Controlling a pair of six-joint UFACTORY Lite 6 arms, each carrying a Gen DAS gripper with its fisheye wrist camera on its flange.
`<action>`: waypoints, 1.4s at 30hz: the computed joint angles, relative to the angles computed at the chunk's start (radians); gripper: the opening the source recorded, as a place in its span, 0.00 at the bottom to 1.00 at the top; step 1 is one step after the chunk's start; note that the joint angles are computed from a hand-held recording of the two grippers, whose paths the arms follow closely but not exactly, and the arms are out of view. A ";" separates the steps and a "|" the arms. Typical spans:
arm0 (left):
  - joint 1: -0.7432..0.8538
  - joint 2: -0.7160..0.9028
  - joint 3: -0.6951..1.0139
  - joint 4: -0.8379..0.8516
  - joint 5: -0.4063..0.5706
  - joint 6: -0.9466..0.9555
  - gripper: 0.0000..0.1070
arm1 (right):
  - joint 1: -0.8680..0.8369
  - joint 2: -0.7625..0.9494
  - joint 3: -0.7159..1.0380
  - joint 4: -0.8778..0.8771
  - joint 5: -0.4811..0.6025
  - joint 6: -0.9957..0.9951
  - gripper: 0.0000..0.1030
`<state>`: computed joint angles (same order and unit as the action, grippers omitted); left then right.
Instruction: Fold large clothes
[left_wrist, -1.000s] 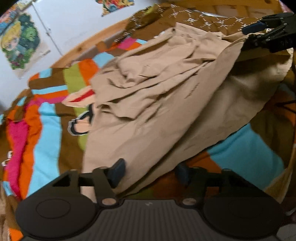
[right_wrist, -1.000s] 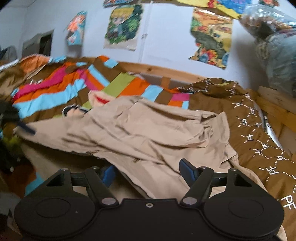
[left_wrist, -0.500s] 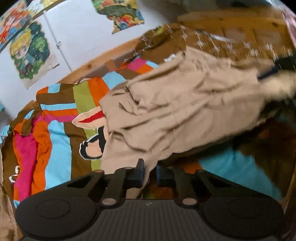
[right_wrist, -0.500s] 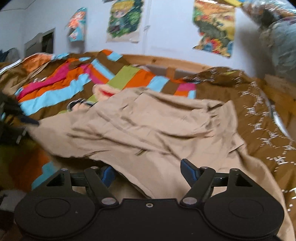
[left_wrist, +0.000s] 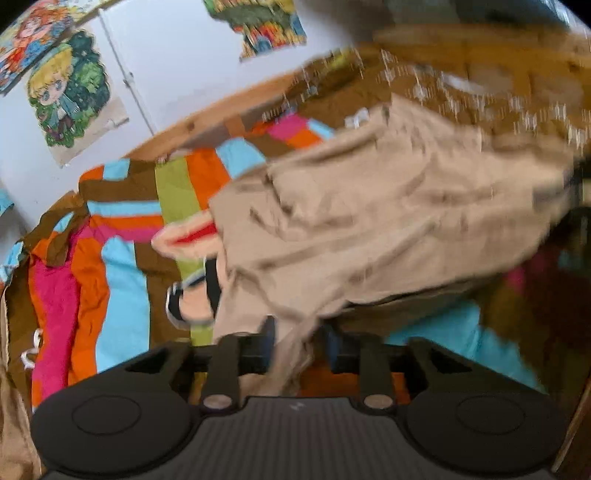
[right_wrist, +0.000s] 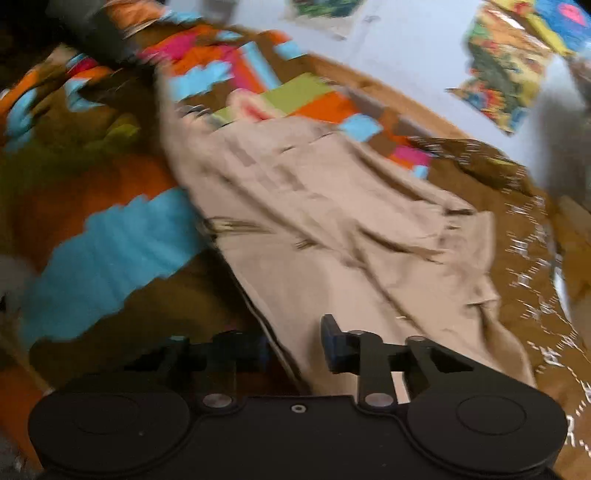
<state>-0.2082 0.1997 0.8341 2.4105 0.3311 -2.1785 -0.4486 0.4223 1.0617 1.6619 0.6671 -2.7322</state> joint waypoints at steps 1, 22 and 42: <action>-0.007 0.005 -0.025 -0.010 0.015 0.015 0.39 | -0.012 0.003 0.013 0.002 0.026 0.038 0.17; 0.031 0.020 0.005 -0.105 0.139 0.010 0.06 | -0.013 0.061 0.118 -0.158 -0.031 0.185 0.43; 0.005 -0.388 -0.268 -0.114 0.120 -0.126 0.03 | -0.220 -0.012 0.185 -0.275 -0.086 0.182 0.04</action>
